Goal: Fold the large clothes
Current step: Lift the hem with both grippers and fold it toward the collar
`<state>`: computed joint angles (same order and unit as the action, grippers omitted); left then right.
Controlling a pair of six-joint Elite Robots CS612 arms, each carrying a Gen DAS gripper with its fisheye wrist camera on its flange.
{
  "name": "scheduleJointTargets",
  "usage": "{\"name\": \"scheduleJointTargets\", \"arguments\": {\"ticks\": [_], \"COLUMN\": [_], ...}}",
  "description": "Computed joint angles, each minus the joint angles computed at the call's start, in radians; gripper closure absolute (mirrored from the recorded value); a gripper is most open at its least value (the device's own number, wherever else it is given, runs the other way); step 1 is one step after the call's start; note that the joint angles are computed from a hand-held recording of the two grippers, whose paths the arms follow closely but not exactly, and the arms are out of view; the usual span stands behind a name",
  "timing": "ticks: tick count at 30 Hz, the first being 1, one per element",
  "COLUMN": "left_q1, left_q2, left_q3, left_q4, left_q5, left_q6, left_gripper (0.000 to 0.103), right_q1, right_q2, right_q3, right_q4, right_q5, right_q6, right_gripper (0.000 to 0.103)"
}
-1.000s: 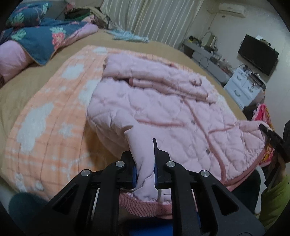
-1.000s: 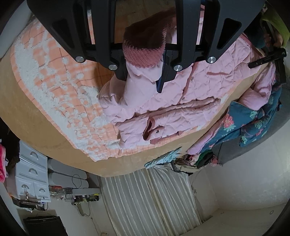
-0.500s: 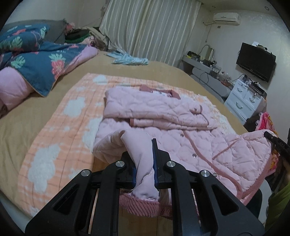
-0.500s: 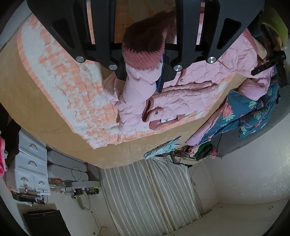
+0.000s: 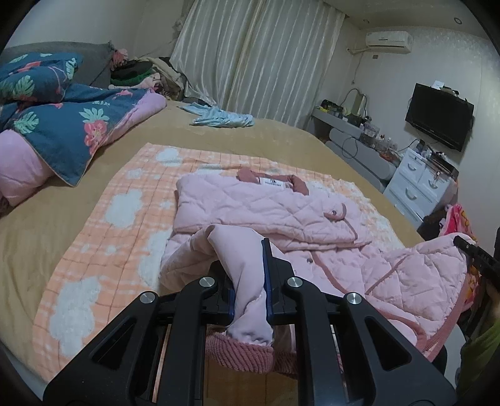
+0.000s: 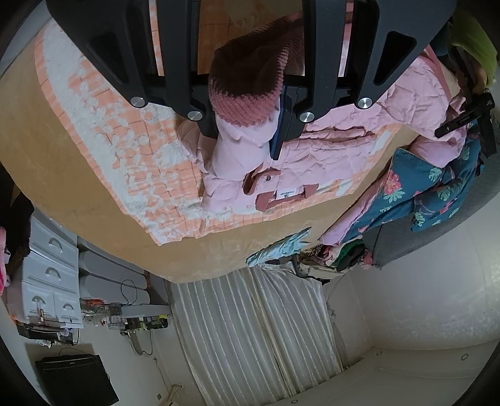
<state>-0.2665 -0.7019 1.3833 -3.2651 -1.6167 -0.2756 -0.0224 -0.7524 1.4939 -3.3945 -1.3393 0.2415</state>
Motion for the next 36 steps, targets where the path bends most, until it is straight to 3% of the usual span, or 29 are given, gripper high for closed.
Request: {"name": "scheduleJointTargets", "arguments": {"ticks": [22,36], "left_q1": [0.019,0.013], "left_q2": [0.014,0.059], "left_q3": [-0.103,-0.19], "left_q4": [0.008,0.052], "left_q5": [-0.001,0.086], "left_q6": [-0.063,-0.066], "left_gripper": [0.097,0.097], "right_q1": [-0.005,-0.008], "right_q2": [0.009,0.065], "right_q3": [-0.112,-0.228], "right_q4": [0.02,0.097], "right_q5": [0.038,0.015], "right_q6": [0.046,0.1], "right_gripper": [0.08,0.08]}}
